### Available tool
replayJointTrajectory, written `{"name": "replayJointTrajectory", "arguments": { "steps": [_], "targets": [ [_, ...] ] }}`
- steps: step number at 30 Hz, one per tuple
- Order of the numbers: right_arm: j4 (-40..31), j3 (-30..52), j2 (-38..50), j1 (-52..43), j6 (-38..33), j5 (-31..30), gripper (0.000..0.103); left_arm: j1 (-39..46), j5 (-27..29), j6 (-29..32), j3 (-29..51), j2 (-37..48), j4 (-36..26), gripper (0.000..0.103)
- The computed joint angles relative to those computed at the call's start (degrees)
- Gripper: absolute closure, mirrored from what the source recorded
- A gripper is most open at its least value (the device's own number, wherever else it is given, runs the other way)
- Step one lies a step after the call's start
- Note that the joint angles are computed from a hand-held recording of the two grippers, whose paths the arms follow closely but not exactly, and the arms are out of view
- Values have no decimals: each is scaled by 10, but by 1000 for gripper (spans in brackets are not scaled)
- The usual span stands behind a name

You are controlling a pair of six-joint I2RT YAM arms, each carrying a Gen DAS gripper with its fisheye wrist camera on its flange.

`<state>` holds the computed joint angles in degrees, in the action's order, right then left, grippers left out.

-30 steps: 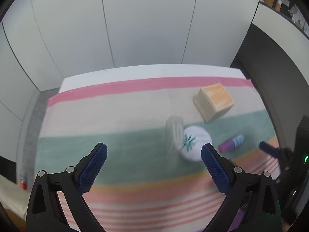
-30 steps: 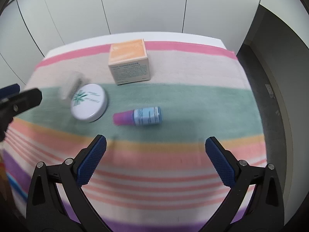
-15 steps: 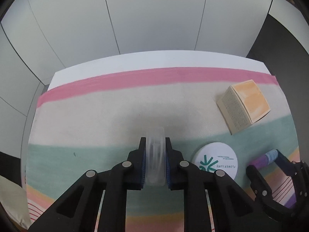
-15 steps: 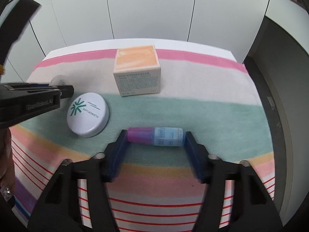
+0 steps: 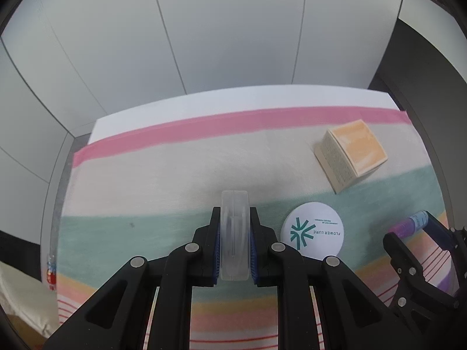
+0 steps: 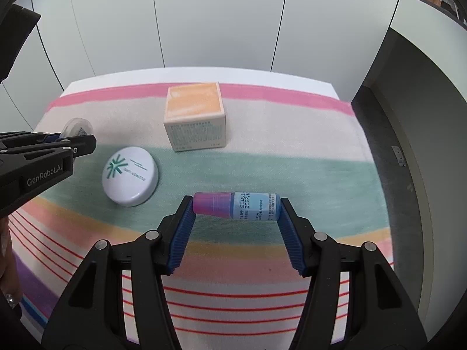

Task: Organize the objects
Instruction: 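Lift and carry the cylinder and vial with both tools over the cardboard box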

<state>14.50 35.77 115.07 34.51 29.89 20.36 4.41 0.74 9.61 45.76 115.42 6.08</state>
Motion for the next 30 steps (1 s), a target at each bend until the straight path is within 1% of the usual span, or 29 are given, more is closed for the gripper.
{"name": "replayJointTrajectory", "arguments": {
  "steps": [2,4,7,9,12,15,16,19,22,26,30],
  "targets": [
    [-21,-2,-25,1,2,1,44,5,4,-3,3,-22,-21,87],
    [-46,-4,-54,6,6,17,44,11,6,-2,0,-51,-40,87],
    [-102,-3,-116,13,9,30,44,21,-12,9,-10,-116,-75,87],
    [-145,1,-159,17,13,39,44,31,-13,11,-15,-157,-102,87],
    [-228,16,-237,24,21,50,44,53,-7,13,-10,-230,-166,87],
    [-329,42,-327,41,24,63,44,77,9,22,15,-315,-260,87],
    [-356,53,-347,47,22,70,44,84,15,26,22,-333,-279,87],
    [-462,106,-410,82,32,102,44,100,27,44,46,-410,-350,87],
    [-567,178,-451,118,55,127,44,126,52,61,92,-476,-440,87],
    [-672,266,-473,170,99,165,44,167,87,86,156,-526,-540,87],
    [-778,350,-464,238,168,210,44,211,124,116,203,-553,-614,87]
  ]
}}
